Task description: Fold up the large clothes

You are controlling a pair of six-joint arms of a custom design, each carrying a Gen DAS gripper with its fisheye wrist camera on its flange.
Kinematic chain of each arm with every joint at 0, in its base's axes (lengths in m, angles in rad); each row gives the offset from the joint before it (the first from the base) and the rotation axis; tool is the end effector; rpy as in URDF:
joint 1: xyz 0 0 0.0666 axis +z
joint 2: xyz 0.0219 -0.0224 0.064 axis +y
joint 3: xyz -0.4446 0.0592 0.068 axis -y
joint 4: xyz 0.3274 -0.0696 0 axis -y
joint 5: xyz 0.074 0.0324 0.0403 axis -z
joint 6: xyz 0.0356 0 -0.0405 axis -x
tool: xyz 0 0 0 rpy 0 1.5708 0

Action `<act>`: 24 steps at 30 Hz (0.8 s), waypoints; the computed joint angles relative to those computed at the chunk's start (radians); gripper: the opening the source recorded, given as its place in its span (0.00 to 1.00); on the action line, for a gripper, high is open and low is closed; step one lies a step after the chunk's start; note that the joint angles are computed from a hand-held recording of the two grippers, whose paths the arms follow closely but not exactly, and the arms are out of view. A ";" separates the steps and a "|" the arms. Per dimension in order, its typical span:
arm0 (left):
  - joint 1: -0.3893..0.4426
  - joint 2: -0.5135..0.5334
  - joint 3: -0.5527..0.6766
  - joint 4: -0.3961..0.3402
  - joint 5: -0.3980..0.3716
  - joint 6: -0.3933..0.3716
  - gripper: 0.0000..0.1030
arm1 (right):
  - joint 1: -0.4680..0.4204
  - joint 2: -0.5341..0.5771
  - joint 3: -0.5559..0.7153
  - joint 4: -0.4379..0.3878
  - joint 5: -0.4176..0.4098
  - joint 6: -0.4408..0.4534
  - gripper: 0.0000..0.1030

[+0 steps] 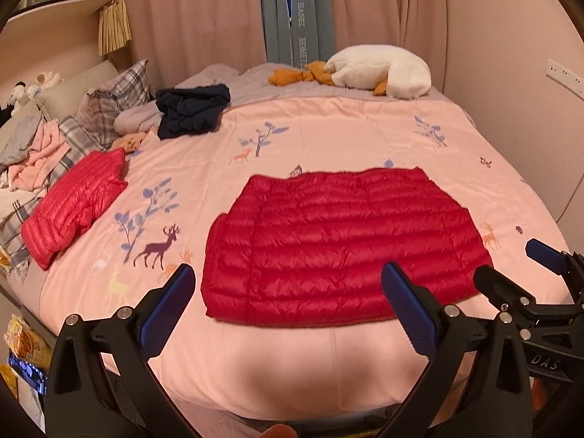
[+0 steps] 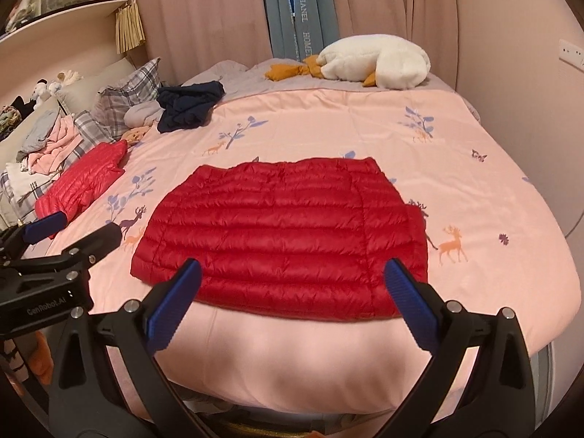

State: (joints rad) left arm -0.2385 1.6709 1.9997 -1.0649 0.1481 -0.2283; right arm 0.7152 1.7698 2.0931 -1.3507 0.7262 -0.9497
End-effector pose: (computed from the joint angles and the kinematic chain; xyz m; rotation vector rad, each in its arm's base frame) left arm 0.5085 -0.1294 0.5984 0.6061 2.2222 -0.1760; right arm 0.4225 0.3351 0.5708 0.5009 2.2118 -0.1121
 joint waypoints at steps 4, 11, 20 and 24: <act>0.001 -0.001 -0.008 0.003 -0.002 0.000 0.99 | 0.004 0.009 0.012 -0.010 0.003 -0.003 0.98; 0.001 -0.009 -0.021 0.010 -0.002 -0.003 0.99 | 0.005 0.013 0.017 -0.015 0.003 -0.002 0.98; 0.004 -0.006 -0.017 0.003 0.004 -0.004 0.99 | 0.005 0.018 0.026 -0.022 0.006 -0.002 0.98; 0.005 -0.008 -0.018 0.003 0.006 -0.004 0.99 | 0.005 0.019 0.028 -0.023 0.004 -0.001 0.98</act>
State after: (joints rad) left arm -0.2335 1.6633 1.9814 -1.0616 0.1539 -0.2322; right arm 0.7200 1.7887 2.1211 -1.3737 0.7301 -0.9505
